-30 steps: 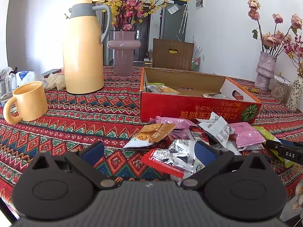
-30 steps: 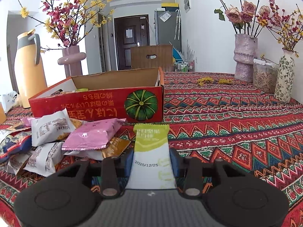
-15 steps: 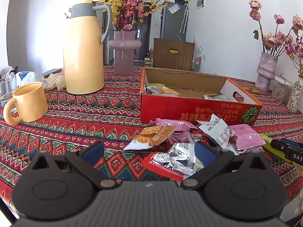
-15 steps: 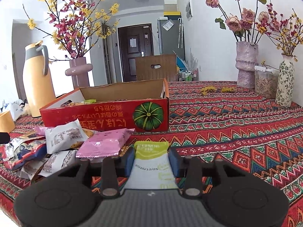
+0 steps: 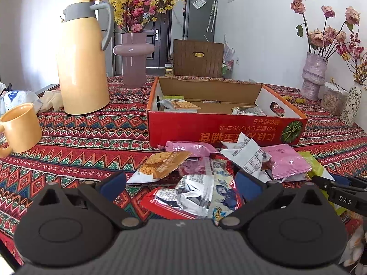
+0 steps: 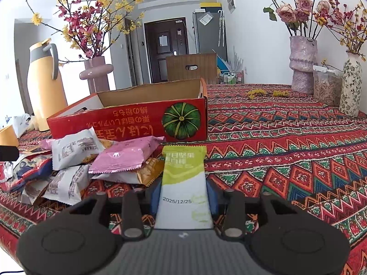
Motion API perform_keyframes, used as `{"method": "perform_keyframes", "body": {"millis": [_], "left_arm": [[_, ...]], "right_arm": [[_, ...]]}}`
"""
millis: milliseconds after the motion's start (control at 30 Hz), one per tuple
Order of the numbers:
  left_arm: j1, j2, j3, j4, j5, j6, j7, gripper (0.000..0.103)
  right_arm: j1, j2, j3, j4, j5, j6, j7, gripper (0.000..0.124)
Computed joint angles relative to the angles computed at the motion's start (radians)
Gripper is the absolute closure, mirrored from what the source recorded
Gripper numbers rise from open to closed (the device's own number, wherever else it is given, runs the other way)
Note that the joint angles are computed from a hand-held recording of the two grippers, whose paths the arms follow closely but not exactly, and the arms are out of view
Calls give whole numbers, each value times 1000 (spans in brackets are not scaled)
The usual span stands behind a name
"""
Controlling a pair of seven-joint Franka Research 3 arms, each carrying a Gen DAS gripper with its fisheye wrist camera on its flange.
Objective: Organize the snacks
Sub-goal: 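Lift the green-and-white bar packet with the right gripper and hold it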
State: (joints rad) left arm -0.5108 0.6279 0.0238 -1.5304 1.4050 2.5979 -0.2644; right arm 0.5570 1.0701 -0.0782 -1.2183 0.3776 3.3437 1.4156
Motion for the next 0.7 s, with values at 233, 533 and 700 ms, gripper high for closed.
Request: {"method": "perform_keyframes", "body": {"millis": [233, 533, 700], "left_arm": [[-1, 23, -6, 35, -52, -4, 70, 0], [16, 84, -22, 133, -227, 18, 306, 0], [34, 154, -44, 240, -416, -31, 515, 1]], "right_arm": [[7, 43, -52, 112, -32, -127, 36, 82], [-14, 58, -44, 140, -145, -148, 92, 85], [-41, 34, 6, 90, -144, -99, 63, 86]]}}
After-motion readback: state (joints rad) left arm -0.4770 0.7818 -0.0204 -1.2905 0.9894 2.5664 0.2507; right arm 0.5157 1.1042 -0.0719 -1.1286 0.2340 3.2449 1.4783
